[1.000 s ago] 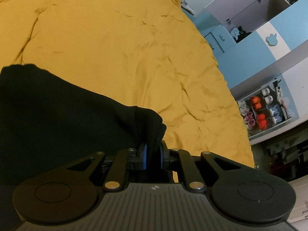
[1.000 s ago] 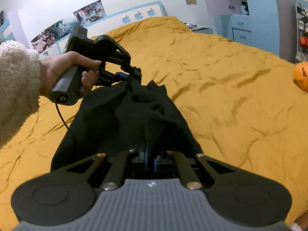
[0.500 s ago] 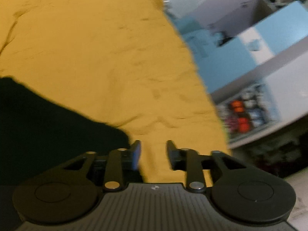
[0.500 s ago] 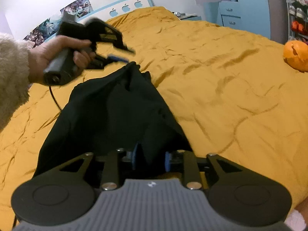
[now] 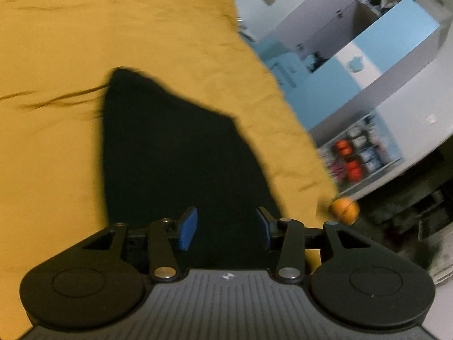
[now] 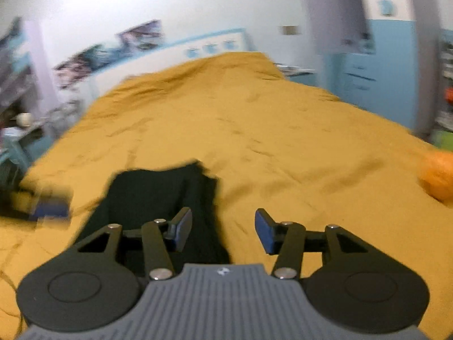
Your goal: Fold small clothes
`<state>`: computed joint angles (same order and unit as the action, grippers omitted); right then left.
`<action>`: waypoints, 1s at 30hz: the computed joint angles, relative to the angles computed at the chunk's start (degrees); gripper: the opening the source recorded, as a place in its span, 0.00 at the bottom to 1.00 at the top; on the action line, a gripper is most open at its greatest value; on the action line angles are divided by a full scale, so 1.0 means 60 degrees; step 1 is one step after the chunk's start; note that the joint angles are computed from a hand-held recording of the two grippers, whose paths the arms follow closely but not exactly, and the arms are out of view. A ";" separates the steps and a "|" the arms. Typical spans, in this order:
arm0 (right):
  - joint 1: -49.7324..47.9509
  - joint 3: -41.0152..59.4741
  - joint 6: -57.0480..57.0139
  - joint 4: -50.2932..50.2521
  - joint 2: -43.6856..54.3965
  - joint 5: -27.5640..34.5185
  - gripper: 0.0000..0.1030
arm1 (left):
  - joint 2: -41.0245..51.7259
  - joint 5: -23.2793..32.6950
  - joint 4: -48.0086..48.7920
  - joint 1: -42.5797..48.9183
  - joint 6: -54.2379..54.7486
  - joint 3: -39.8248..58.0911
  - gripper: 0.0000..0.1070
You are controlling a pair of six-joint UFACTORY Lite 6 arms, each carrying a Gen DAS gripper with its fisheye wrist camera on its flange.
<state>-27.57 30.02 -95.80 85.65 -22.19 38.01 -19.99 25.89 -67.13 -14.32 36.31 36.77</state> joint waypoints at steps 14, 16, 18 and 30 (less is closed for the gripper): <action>0.3445 1.1357 0.5967 -0.2167 1.1254 -0.0375 0.62 | -0.0845 0.3497 -0.2681 0.3876 0.2450 -0.3726 0.58; 0.3439 1.1880 0.6525 -0.2091 1.1786 -0.0213 0.62 | -0.0402 0.3429 -0.2942 0.3707 0.2735 -0.3694 0.59; 0.3555 1.2099 0.6986 -0.2298 1.1985 -0.0521 0.61 | -0.0220 0.3488 -0.3096 0.3726 0.2966 -0.3694 0.60; 0.3426 1.1267 0.5768 -0.1643 1.1359 -0.1059 0.03 | -0.1305 0.3472 -0.3067 0.3532 0.2499 -0.3855 0.23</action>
